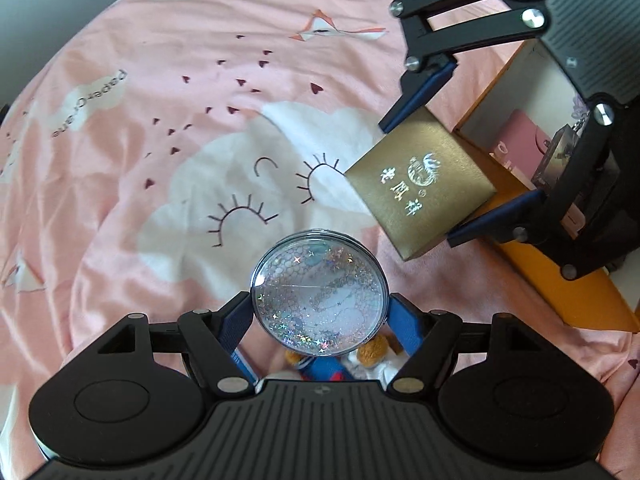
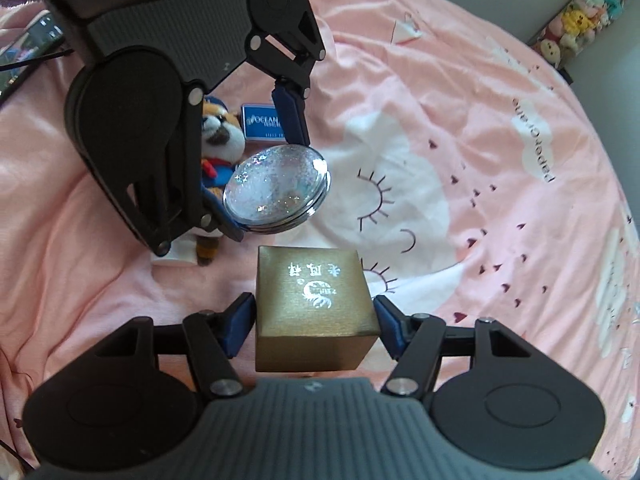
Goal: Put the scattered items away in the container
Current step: 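Lift the compact with the left tool while the right carries the gold box over the orange box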
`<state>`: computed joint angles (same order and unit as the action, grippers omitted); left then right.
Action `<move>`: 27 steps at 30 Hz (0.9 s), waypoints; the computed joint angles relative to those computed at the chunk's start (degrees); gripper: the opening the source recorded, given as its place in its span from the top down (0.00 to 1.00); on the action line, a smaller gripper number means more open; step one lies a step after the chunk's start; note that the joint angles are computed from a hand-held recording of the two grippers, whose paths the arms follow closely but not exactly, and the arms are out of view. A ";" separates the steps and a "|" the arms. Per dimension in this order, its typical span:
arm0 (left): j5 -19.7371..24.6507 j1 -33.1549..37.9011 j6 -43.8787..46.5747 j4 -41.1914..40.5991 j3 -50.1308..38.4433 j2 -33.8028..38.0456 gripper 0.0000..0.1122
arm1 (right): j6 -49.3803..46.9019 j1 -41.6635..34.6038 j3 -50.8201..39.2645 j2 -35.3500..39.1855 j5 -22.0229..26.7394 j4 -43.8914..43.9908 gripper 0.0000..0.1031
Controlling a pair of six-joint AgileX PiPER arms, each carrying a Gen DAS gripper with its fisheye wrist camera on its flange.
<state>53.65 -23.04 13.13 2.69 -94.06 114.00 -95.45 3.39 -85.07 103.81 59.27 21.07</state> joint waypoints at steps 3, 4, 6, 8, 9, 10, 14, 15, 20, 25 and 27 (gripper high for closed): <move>0.09 -0.82 -2.48 1.59 1.20 -2.26 0.24 | -0.87 -0.42 0.21 -1.73 0.85 0.59 0.36; 0.05 -1.13 -3.22 1.92 1.61 -3.07 0.24 | -0.91 -0.63 0.49 -2.45 0.90 0.72 0.36; -0.26 -2.10 -4.83 2.48 5.34 -7.00 0.24 | -1.44 -1.33 1.23 -4.02 1.23 1.27 0.36; -0.46 -3.69 -6.99 3.66 6.52 -8.91 0.24 | -1.60 -2.05 1.57 -5.33 1.63 1.83 0.36; -0.22 -4.04 -7.42 3.98 6.58 -9.51 0.24 | -1.69 -2.40 1.62 -5.83 1.80 2.20 0.36; 0.61 -4.37 -7.65 4.17 6.76 -10.77 0.24 | -1.77 -2.79 1.50 -6.24 2.18 2.57 0.36; 1.76 -5.70 -7.95 4.10 5.91 -12.53 0.24 | -3.04 -4.84 1.65 -8.22 3.77 3.71 0.36; 2.01 -6.24 -8.16 4.24 5.78 -13.06 0.24 | -3.65 -5.45 2.07 -8.95 3.85 3.78 0.36; 3.09 -9.29 -9.42 4.38 5.58 -15.62 0.24 | -6.53 -9.25 4.02 -12.28 4.44 3.70 0.36; 3.75 -12.43 -9.81 4.62 4.31 -16.30 0.24 | -9.39 -13.66 5.37 -14.59 5.31 3.78 0.36; 4.05 -13.52 -9.60 4.58 3.44 -16.12 0.24 | -10.52 -15.45 5.91 -15.25 5.61 3.66 0.36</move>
<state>57.69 -36.56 3.53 7.27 -90.62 97.88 -105.98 -12.07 -79.17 88.56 64.88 24.73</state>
